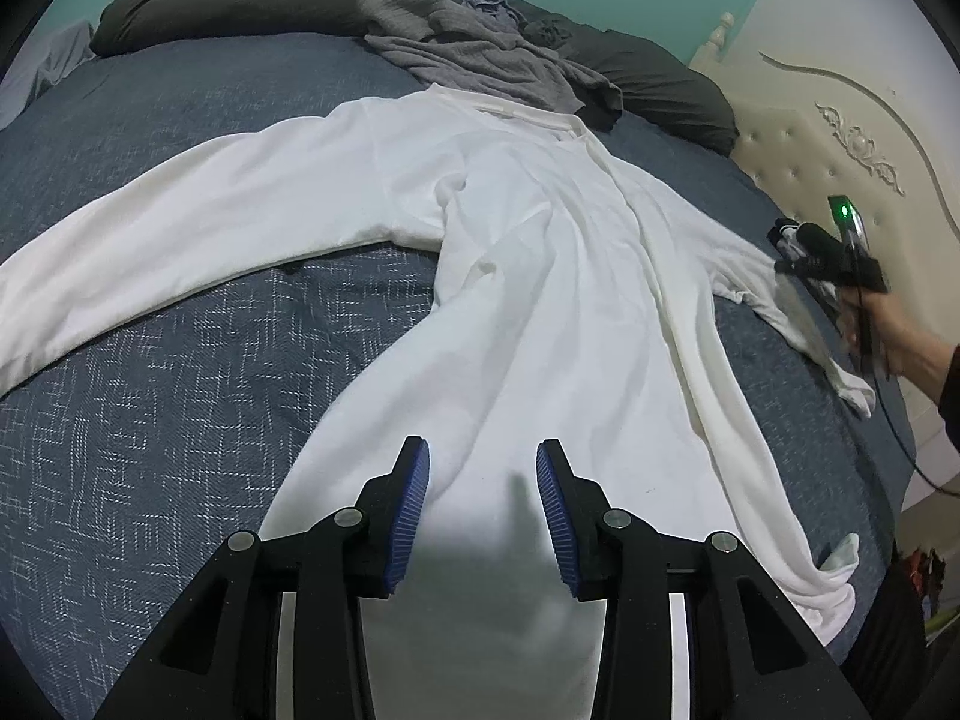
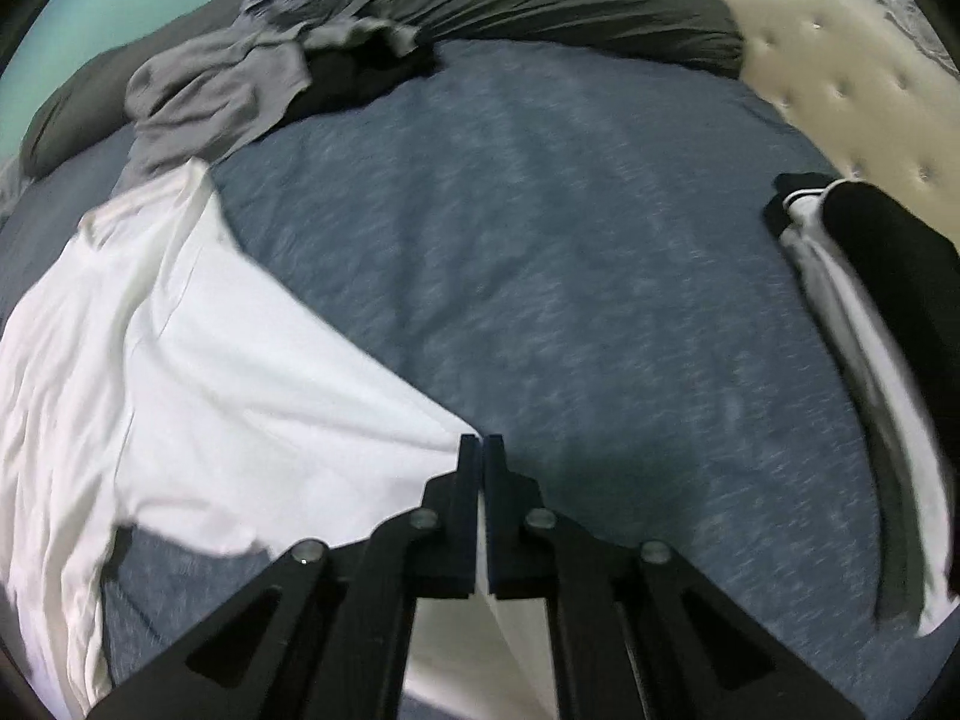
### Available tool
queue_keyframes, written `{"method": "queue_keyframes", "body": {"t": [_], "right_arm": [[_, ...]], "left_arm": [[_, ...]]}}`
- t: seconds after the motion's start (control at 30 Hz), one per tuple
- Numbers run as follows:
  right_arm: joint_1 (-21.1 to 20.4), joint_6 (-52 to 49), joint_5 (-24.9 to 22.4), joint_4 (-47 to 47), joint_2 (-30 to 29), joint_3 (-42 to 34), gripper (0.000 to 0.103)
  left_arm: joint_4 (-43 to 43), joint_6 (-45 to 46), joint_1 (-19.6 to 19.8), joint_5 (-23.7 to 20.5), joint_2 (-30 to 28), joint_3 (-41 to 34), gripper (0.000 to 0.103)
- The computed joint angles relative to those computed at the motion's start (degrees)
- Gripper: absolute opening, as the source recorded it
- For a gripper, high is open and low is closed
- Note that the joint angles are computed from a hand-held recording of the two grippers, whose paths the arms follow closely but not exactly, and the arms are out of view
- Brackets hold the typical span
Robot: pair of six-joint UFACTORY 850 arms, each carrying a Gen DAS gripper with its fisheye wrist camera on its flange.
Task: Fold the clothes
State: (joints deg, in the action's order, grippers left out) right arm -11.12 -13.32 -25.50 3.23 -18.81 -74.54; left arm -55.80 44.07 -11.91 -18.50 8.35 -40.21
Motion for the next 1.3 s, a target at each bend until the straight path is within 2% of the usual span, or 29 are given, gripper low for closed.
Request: {"method": "queue_keyframes", "body": {"t": [0.3,0.4,0.5,0.6,0.7,0.73,0.8,0.83,0.87,1.03,1.23,1.3], "right_arm": [[0.5,6.7,-0.5,-6.9,-6.7,-8.8,0.001],[0.3,4.4,-3.1,-4.3,-9.4,-11.3,0.001],[-0.5,0.7,-3.1,-0.1,-9.7,-11.0,0.001],[-2.6,-4.6,0.2,6.4,-6.6,-7.6,0.002],[-6.5,-13.7,0.7,17.4,-1.9,-3.2,0.005],[-7.8,-16.6,0.4,20.9,-0.4,-2.0,0.008],[-10.4,-22.3,-1.4,25.2,2.9,1.2,0.019],[-11.7,-24.8,-2.4,26.9,4.8,3.0,0.029],[-13.1,-27.0,-4.4,27.9,6.0,4.2,0.032],[-18.0,-35.0,-11.0,26.4,12.3,11.4,0.032],[-20.3,-38.1,-12.3,19.7,17.5,17.9,0.032],[-20.2,-36.8,-11.0,16.6,18.2,19.1,0.032]], "left_arm": [[2.8,-2.0,-0.6,0.7,-0.4,-0.4,0.041],[3.3,-2.3,-0.9,0.7,-0.8,-0.6,0.041],[3.6,-2.5,-1.2,0.8,-1.0,-0.7,0.041],[3.8,-2.8,-1.4,0.8,-0.8,-0.5,0.041],[2.5,-1.8,-1.3,0.8,-0.2,-0.4,0.041],[2.1,-1.5,-1.4,0.8,0.1,-0.3,0.041],[1.4,-1.0,-1.5,0.7,0.6,-0.1,0.041],[0.9,-0.5,-1.6,0.7,1.0,0.0,0.041],[0.5,-0.2,-1.8,0.6,1.4,0.1,0.041],[0.3,-0.1,-3.0,1.1,2.3,0.3,0.041],[1.2,-1.2,-4.2,1.5,2.8,0.5,0.041],[1.2,-1.3,-4.4,1.7,2.9,0.6,0.041]]}}
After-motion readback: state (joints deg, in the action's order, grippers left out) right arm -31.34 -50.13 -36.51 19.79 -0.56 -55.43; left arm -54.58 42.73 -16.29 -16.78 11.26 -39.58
